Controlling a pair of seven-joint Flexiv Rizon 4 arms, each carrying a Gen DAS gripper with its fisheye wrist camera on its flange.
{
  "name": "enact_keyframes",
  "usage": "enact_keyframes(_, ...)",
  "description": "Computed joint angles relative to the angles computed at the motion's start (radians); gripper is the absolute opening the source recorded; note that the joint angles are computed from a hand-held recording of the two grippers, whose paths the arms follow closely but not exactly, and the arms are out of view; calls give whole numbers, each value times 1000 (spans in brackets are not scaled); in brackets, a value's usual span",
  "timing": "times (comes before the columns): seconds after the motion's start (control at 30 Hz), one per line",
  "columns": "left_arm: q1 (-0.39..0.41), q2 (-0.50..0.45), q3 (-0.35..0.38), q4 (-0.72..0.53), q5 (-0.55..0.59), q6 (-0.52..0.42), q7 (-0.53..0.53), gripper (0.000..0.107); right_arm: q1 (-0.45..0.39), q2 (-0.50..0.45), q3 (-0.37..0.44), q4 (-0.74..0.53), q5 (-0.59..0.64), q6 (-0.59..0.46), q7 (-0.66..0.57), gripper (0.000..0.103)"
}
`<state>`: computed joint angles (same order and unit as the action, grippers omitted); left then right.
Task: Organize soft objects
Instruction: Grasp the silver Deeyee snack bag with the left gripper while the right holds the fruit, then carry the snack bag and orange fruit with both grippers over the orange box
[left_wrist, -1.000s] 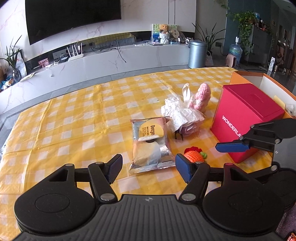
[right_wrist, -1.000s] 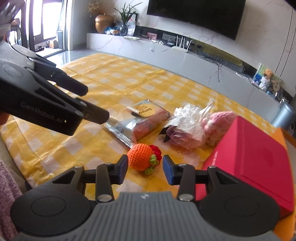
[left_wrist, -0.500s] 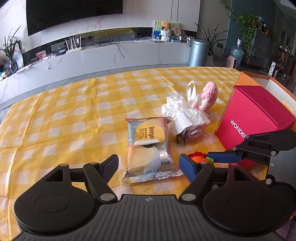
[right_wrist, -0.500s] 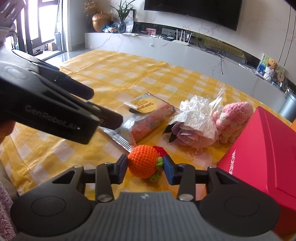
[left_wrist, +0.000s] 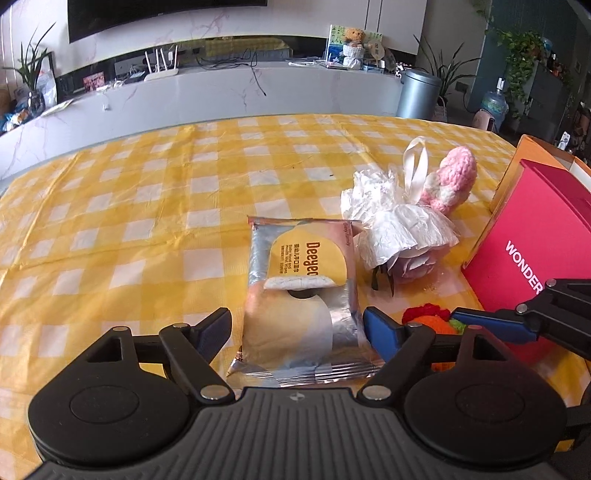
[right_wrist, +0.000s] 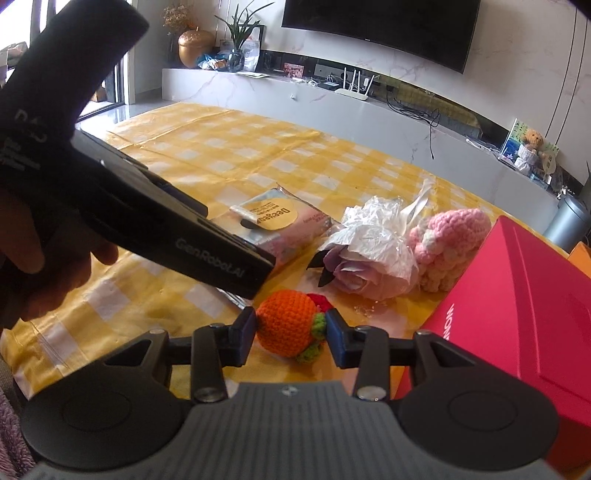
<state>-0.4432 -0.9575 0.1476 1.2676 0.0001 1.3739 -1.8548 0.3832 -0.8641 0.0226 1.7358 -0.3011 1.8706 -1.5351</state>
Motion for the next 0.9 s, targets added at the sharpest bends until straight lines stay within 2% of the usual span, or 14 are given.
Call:
enact_keyframes(0.07, 18, -2, -30, 4, -13, 2, 9, 86, 0, -4, 0, 0, 5, 10, 1, 41)
enact_keyframes(0.1, 26, 0, -44, 10, -19, 2, 16, 84, 2, -5, -3, 2, 9, 18, 1, 41)
enact_keyframes(0.2, 14, 6, -27, 19, -14, 12, 20, 77, 8, -7, -10, 13, 19, 43, -4, 41)
enact_keyframes(0.27, -1, 9, -8, 27, -11, 22, 6, 67, 15, -10, -18, 16, 25, 58, -11, 41)
enact_keyframes(0.37, -13, 21, 7, 48, -7, 34, -8, 60, 36, -14, -40, 20, 40, 78, -25, 40)
enact_keyframes(0.57, -28, 69, 17, 107, -9, 28, -35, 55, 55, -7, -53, 34, 65, 100, -51, 39)
enact_keyframes(0.67, -51, 99, 45, 143, -6, 32, -87, 54, 57, 9, -51, 54, 66, 116, -71, 39)
enact_keyframes(0.9, -112, 190, 103, 223, 36, 37, -192, 54, -16, 74, 31, 120, 28, 124, -73, 40)
